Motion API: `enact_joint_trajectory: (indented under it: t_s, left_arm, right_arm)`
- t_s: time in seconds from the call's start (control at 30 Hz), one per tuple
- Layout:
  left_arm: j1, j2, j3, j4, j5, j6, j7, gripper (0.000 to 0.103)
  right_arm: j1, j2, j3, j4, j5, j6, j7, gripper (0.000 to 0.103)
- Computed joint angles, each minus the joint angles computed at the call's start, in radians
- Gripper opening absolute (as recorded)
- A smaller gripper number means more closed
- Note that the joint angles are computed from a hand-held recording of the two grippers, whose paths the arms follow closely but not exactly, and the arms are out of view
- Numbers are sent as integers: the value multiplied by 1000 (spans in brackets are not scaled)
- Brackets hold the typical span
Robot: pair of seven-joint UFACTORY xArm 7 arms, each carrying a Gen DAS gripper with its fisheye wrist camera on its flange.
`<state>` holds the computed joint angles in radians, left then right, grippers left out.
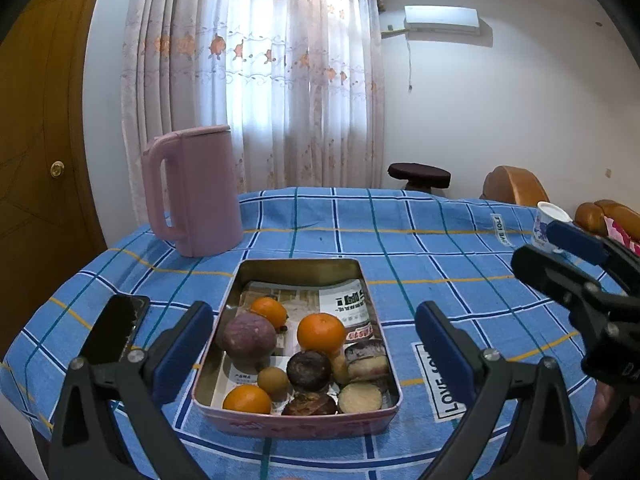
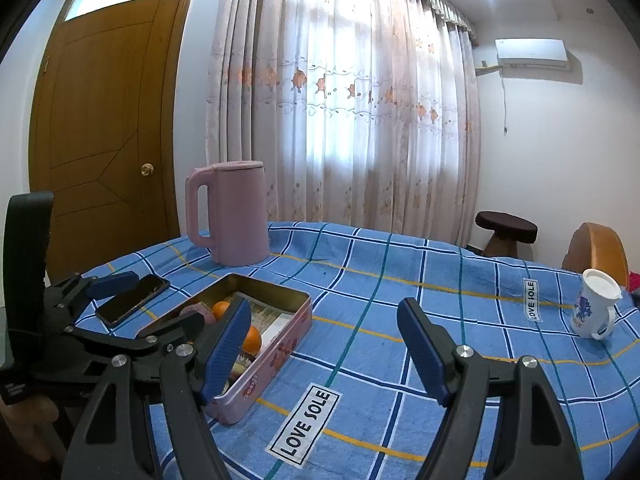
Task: Organize fruits
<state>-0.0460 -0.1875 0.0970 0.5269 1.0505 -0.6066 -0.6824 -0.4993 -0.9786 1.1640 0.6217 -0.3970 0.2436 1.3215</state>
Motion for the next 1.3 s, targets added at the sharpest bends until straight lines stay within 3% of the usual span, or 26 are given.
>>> enact_joint_trajectory:
  t_s: [0.43, 0.6, 0.73, 1.0, 1.13, 1.3]
  left_arm:
    - [-11, 7, 3, 10, 40, 18, -28, 103]
    - [-3, 5, 1, 9, 45, 13, -33, 103]
    - [5, 25, 5, 30, 85, 8, -79, 103]
    - [32, 45, -17, 35, 87, -4, -89, 103]
    - [34, 43, -21, 33, 83, -3, -85, 103]
    - [34, 39, -22, 29, 73, 3, -71, 103]
  right_arm:
    - [19, 1, -10, -29, -2, 10, 14, 77]
    - [88, 12, -64, -83, -14, 103, 7, 77]
    - [182, 68, -176, -153, -25, 224, -19, 77]
    - [371, 51, -529, -354, -21, 440, -116, 78]
    - [432, -30, -680, -448, -51, 467, -140, 78]
    - [461, -71, -794, -506, -91, 484, -169, 78]
